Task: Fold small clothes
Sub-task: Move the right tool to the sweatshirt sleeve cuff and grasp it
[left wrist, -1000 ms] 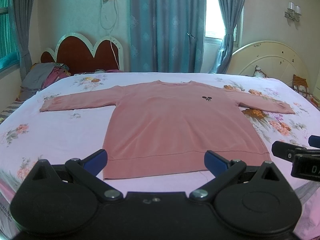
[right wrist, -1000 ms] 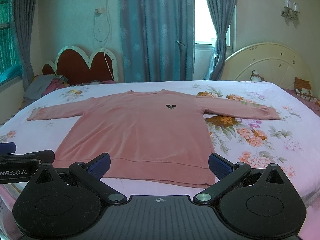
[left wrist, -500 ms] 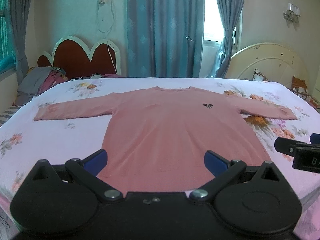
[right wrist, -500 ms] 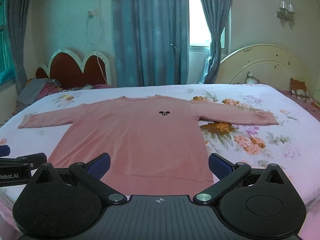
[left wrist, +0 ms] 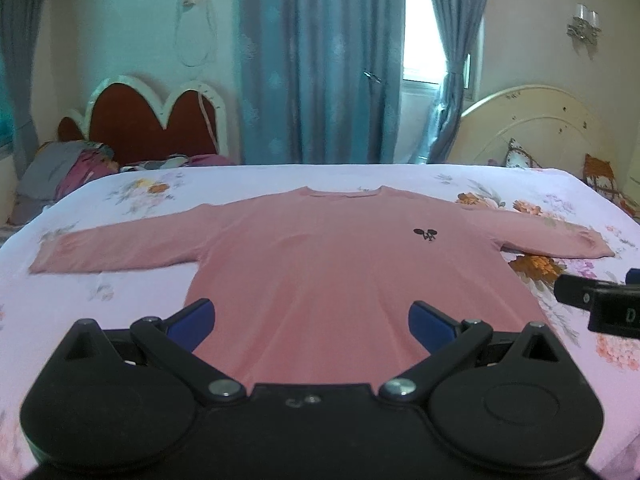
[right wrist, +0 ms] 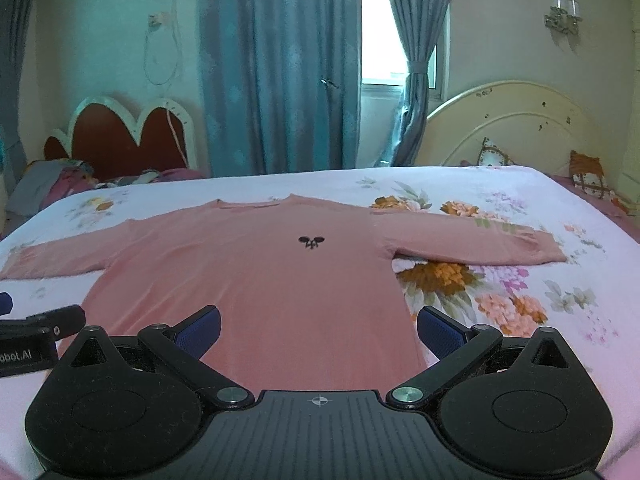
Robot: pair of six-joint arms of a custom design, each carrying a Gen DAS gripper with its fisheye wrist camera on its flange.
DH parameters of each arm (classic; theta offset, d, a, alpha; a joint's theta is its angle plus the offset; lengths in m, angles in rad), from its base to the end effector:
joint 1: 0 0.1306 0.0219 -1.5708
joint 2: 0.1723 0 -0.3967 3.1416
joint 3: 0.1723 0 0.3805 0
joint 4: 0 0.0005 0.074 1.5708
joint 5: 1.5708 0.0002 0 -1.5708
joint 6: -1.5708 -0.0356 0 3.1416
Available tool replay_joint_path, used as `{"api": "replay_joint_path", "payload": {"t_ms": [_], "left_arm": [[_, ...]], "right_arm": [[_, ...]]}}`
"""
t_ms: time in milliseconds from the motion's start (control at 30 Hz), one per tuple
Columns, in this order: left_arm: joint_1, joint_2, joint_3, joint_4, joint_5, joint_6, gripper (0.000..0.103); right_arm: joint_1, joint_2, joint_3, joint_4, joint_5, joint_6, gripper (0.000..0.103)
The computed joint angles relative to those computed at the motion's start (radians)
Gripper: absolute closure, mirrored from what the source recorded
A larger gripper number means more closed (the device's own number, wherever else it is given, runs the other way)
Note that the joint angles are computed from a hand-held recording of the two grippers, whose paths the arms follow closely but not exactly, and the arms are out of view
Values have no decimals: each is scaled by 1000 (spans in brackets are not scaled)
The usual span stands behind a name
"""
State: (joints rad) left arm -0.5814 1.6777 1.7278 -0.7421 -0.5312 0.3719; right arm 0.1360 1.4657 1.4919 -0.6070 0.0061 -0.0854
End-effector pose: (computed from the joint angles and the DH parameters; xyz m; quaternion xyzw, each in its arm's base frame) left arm 0.5041 -0.3103 0.4640 -0.0197 0.8802 0.0227 0.4737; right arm 0.5157 0.0698 0.4761 -0.0208 0.8797 0.0498 0.4724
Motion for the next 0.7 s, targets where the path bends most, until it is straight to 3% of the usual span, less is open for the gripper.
{"api": "replay_joint_path", "payload": {"t_ms": [233, 400, 533, 700], "left_arm": [[72, 82, 118, 20, 144, -68, 0], [88, 180, 260, -62, 167, -90, 0], [94, 231, 315, -58, 223, -82, 0], [92, 336, 460, -120, 235, -58, 0]], "right_arm": [[0, 144, 172, -41, 53, -22, 0], [-12, 215, 256, -70, 76, -29, 0], [-34, 265, 308, -88, 76, -20, 0], [-95, 351, 392, -98, 58, 8, 0]]}}
